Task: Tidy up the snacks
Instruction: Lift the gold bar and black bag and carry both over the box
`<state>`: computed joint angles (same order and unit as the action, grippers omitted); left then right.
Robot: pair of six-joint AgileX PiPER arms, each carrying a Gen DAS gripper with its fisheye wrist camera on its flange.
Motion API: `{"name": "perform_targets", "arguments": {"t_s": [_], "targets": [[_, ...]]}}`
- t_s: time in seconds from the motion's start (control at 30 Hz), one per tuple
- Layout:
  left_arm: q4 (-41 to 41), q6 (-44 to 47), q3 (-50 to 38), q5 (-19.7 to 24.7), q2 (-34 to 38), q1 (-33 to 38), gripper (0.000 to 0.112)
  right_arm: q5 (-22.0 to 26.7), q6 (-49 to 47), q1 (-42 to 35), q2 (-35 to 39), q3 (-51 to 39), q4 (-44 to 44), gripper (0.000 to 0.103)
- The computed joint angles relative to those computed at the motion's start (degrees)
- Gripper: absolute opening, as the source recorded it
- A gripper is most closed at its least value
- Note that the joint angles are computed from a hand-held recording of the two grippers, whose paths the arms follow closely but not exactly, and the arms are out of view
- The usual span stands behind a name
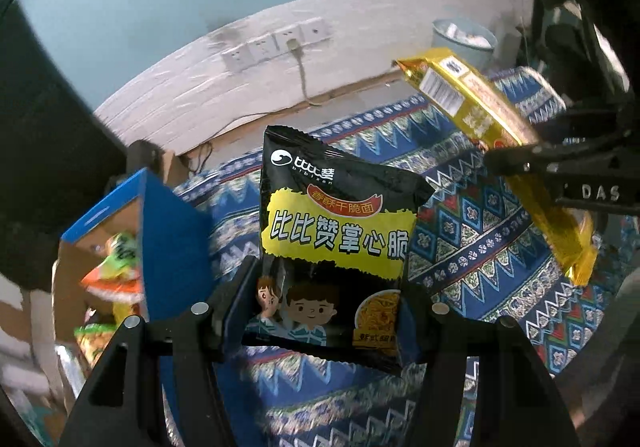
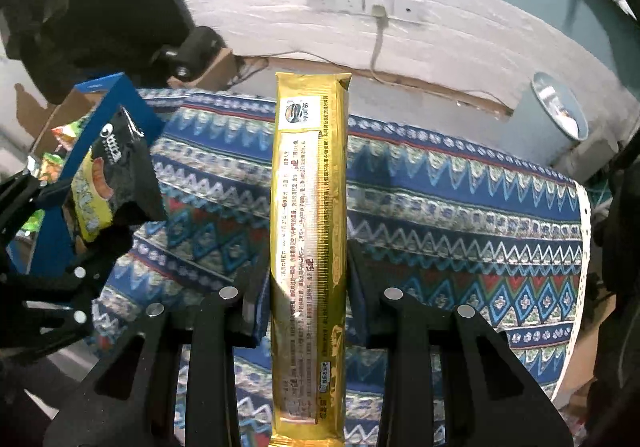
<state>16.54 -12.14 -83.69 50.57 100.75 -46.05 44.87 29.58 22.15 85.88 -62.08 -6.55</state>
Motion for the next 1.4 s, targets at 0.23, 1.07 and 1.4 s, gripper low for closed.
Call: {"name": "perform_targets", "arguments": {"t_s": [0.23,1.07,1.4], "targets": [[-3.25,-0.17,4.48,0.75,-6.91,4.46,0.063,2.5,3.16,5.87,0.03,-4.72,-1.74,0.032],[-8.87,8.04,12.16,-0.3,-20.52,21.45,0.063,12.5,4.34,18.75,17.58,-38.71,-1.21,0.032],[-11.44,12.77,12.32,-0.86,-20.95,31.45,0.063,22.88,0.06,20.61,34.9,-66.72,1.92,0.032]]}}
